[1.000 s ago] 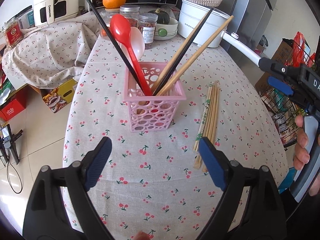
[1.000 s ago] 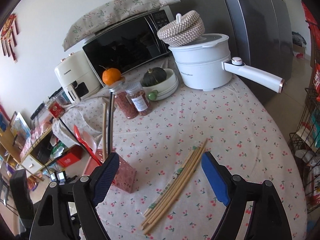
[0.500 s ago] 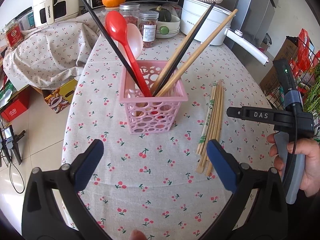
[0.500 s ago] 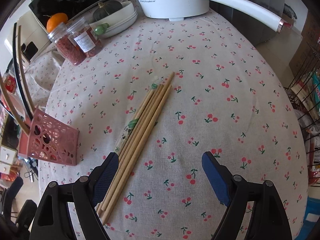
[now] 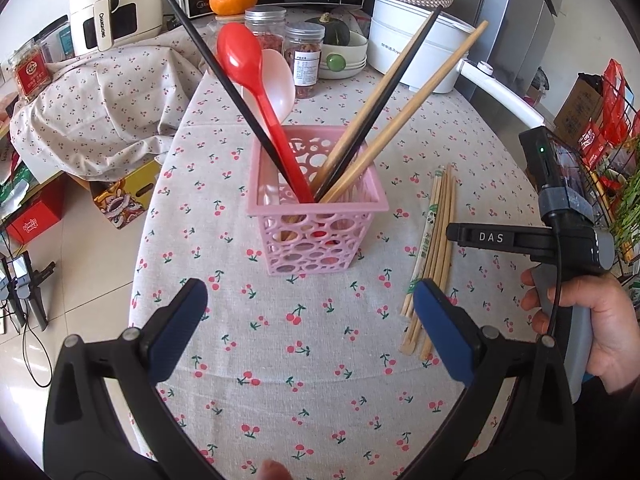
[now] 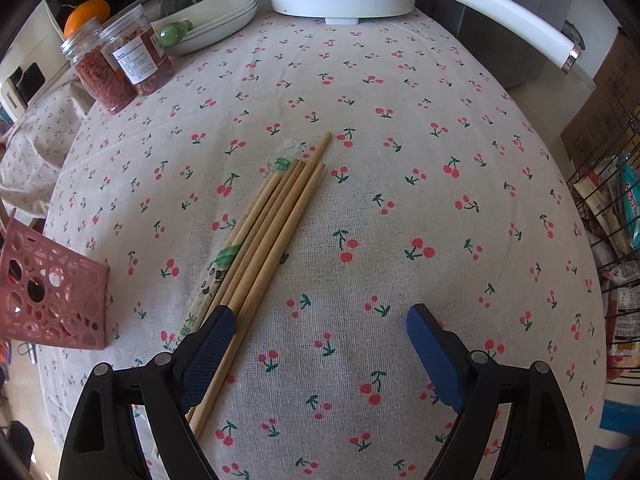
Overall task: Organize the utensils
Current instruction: 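Move the right tool to the loose wooden chopsticks and grasp one, then lower the left tool onto another loose wooden chopstick and close on it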
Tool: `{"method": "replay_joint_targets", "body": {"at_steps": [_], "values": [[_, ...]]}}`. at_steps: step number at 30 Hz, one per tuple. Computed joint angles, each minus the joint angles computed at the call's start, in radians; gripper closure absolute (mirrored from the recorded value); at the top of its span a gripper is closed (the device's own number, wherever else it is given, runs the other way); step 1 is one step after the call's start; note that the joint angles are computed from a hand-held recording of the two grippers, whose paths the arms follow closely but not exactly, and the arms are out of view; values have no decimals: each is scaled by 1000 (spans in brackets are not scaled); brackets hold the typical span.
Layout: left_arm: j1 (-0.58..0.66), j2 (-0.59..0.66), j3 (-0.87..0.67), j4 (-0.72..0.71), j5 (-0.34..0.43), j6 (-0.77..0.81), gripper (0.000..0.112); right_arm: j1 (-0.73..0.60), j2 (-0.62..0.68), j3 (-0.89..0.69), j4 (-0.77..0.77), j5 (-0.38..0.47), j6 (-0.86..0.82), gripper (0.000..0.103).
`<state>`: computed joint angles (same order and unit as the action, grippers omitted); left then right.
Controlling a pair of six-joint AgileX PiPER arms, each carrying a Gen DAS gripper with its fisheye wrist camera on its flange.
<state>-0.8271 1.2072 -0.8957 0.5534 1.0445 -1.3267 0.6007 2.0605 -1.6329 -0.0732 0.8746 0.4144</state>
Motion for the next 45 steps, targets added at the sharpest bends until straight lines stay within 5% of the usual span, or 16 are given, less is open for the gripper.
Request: {"method": "replay_joint_targets", "body": {"at_steps": [13,16,18,21,35,37,39,41,45], "values": [[-13,11,3,-2,-30,0,10,34,55,-79,-95,72,54,16],[-34,13,3,20,-33,-18,10,35,46,-78,-82,64,31,42],[-52,23,-6,30,-31,-20,10,30,37,-73,-70,56,8,75],[-67,43,-23,23,-51,-8,10,-16,8,-40,-1,43,-58,93],[-10,449,-454,-216,4,372,11,-263,-194,207,285,-71,-316,96],[38,519,-539,-291,1,449,20,-299,-204,216,325,-64,-362,96],[77,598,-635,-344,21,510,47,-326,-221,234,361,-59,-395,96],[101,676,-732,-352,65,554,62,-345,-226,232,391,-50,-423,96],[131,785,-855,-355,137,610,81,-377,-234,232,436,-36,-471,96]]}}
